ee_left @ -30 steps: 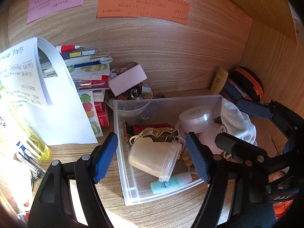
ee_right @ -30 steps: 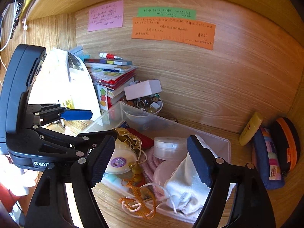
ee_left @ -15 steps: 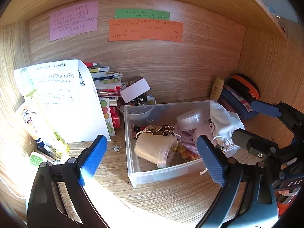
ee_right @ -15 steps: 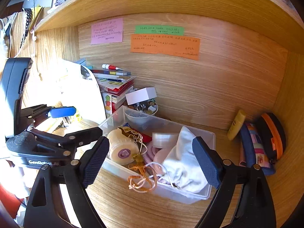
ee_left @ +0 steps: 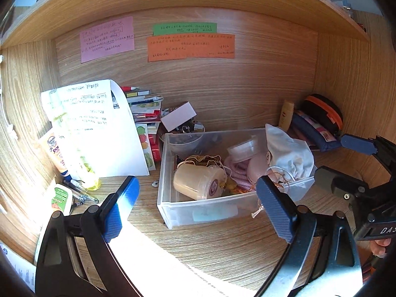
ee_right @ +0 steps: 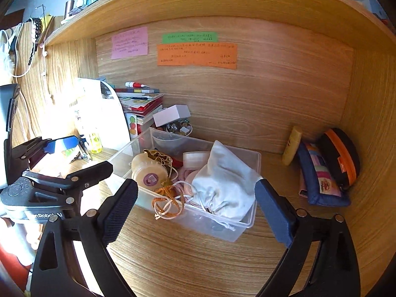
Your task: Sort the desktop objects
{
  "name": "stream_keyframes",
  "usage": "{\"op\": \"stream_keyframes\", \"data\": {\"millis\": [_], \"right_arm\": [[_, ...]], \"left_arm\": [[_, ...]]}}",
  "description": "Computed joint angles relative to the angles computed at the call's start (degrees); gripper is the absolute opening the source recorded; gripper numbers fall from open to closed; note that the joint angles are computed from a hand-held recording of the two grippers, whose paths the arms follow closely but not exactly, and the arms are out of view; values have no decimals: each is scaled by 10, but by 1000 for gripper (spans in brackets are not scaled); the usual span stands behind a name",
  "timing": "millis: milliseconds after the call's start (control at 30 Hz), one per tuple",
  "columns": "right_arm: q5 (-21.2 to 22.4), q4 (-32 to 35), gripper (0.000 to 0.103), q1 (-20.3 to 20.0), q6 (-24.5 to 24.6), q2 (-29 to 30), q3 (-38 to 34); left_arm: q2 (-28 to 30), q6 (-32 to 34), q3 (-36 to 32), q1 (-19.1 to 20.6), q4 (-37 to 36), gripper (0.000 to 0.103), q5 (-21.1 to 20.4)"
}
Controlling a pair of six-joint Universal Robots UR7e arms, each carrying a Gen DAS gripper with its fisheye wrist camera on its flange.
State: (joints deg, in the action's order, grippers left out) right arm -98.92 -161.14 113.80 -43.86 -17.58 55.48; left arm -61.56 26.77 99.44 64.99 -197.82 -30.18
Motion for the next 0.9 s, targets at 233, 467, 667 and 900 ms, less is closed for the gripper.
{"op": "stream_keyframes", "data": {"millis": [233,467,667,900], "right_arm": [[-7,-9,95,-12,4,-9,20],[-13,-3,95,-18,11,-10,24],[-18,11,95,-19,25,-5,15],[-16,14,95,-18,29,-4,14]], "left_arm": [[11,-14,3,4,-9,96,-1],[14,-28,-1,10,7,96,-6],[14,-32,0,12,10,96,-8],[15,-29,-3,13,8,96,-9]]}}
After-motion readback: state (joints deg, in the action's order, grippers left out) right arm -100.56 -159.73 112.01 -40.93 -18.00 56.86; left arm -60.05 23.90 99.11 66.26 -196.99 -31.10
